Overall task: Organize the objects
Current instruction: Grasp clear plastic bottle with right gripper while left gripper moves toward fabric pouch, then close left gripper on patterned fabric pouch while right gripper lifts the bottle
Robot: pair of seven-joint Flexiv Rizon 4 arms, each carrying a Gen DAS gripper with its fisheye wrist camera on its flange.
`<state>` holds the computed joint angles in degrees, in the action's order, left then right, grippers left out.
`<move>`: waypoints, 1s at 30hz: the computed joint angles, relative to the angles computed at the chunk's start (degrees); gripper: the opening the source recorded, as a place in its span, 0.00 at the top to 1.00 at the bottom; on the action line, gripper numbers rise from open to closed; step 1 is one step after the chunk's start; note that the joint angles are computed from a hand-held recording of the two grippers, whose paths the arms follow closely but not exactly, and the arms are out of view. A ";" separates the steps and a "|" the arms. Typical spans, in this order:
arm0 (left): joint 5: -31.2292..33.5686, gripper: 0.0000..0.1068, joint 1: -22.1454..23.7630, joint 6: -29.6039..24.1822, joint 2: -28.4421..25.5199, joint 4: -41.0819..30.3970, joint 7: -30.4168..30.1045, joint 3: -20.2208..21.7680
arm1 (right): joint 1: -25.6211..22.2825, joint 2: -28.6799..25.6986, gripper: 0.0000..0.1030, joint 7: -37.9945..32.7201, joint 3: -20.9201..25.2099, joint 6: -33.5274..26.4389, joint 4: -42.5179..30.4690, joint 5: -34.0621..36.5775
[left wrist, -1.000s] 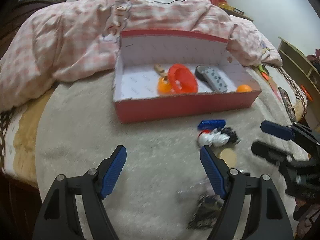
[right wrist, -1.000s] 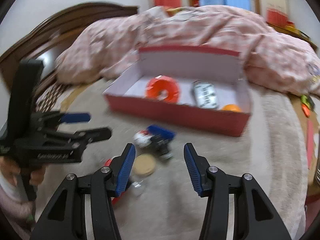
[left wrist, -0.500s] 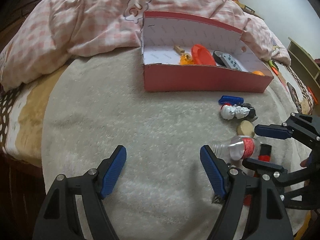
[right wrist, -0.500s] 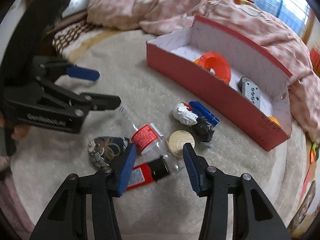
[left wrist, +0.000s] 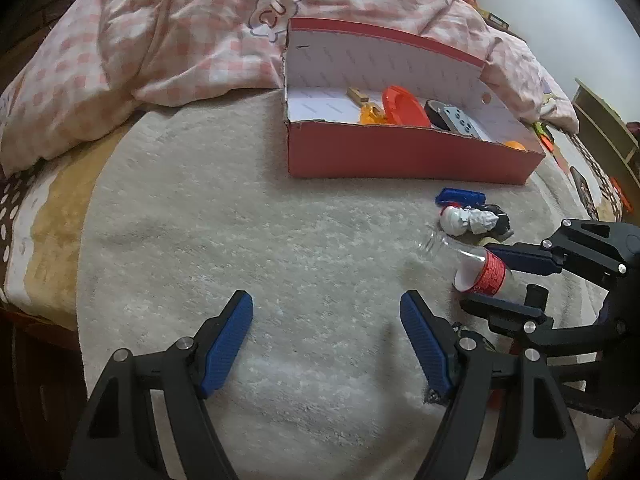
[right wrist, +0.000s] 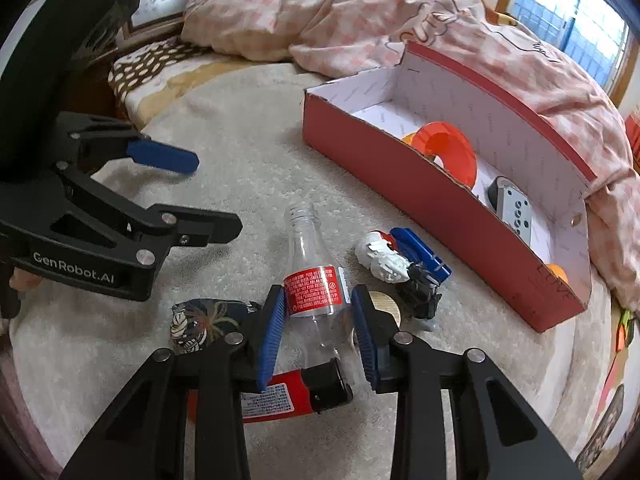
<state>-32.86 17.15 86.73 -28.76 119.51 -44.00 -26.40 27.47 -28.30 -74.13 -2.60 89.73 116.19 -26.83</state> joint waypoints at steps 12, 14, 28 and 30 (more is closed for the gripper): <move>-7.17 0.28 7.66 -0.55 2.45 4.48 8.67 -10.64 | 11.15 2.74 0.67 5.92 -14.70 10.02 5.89 10.56; -8.96 0.28 8.83 -0.73 3.03 5.27 10.48 -12.43 | 12.43 3.28 0.67 6.21 -16.30 9.81 6.62 12.58; -27.20 0.28 16.09 -1.66 9.06 12.65 32.68 -27.06 | 18.64 6.86 0.67 9.16 -23.61 9.49 14.05 17.74; -26.41 0.28 13.19 -0.85 9.01 12.73 33.39 -24.44 | 18.27 6.68 0.67 9.28 -23.03 9.71 14.42 18.14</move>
<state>-59.28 30.34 85.87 -19.75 132.24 -10.61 -50.85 45.74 -21.62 -64.85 -25.63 99.44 130.62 -8.69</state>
